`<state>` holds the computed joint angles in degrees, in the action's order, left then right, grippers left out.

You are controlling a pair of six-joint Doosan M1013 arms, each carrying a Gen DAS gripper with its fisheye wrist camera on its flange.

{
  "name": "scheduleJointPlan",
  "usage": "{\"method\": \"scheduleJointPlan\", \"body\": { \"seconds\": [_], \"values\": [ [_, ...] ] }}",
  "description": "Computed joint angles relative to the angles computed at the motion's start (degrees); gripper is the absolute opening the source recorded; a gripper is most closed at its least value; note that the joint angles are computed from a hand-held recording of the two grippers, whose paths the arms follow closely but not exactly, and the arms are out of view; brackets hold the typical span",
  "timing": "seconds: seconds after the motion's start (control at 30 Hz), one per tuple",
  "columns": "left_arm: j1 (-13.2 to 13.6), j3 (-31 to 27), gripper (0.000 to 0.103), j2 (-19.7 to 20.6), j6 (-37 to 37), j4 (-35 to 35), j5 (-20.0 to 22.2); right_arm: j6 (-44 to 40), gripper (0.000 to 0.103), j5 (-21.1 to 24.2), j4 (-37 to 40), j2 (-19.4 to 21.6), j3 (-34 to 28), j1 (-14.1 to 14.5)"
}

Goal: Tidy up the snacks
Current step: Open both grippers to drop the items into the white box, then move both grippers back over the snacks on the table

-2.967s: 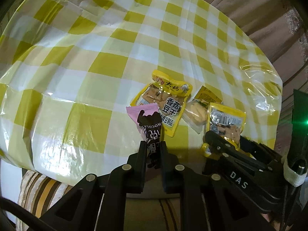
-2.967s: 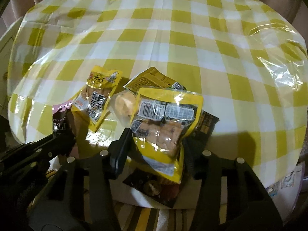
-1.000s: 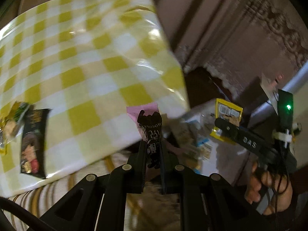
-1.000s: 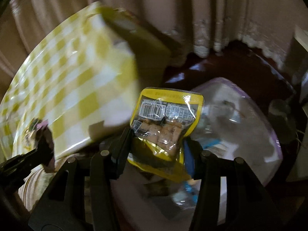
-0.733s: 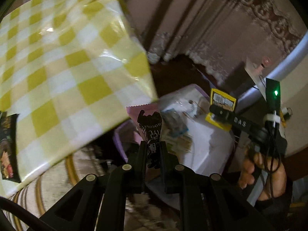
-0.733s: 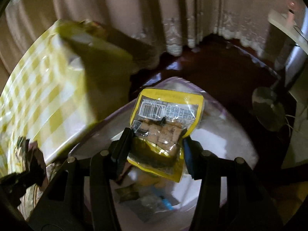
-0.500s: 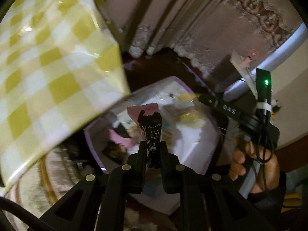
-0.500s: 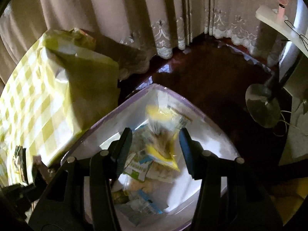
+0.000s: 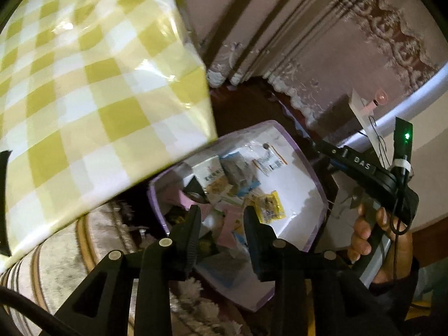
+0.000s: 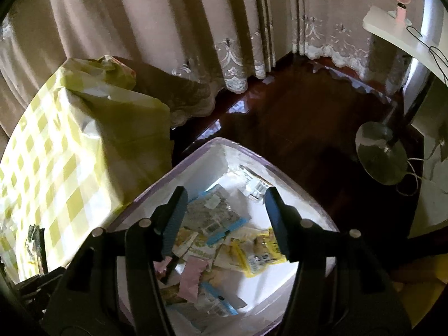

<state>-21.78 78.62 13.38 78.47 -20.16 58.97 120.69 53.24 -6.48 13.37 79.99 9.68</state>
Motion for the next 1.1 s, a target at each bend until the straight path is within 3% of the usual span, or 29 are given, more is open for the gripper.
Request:
{"method": "scheduleJointPlan", "body": {
  "seconds": [0.57,1.1],
  "values": [
    [3.81,6.43,0.033,-5.37,-7.64,4.26,-5.02,-10.18,0.062,0.09,5.22,2.18,-4.15,5.92],
    [8.53,11.47,0.034,-9.99,-15.73,11.29,-6.58,-18.87,0.065,4.10,12.07,5.60,-8.85,12.00]
  ]
}}
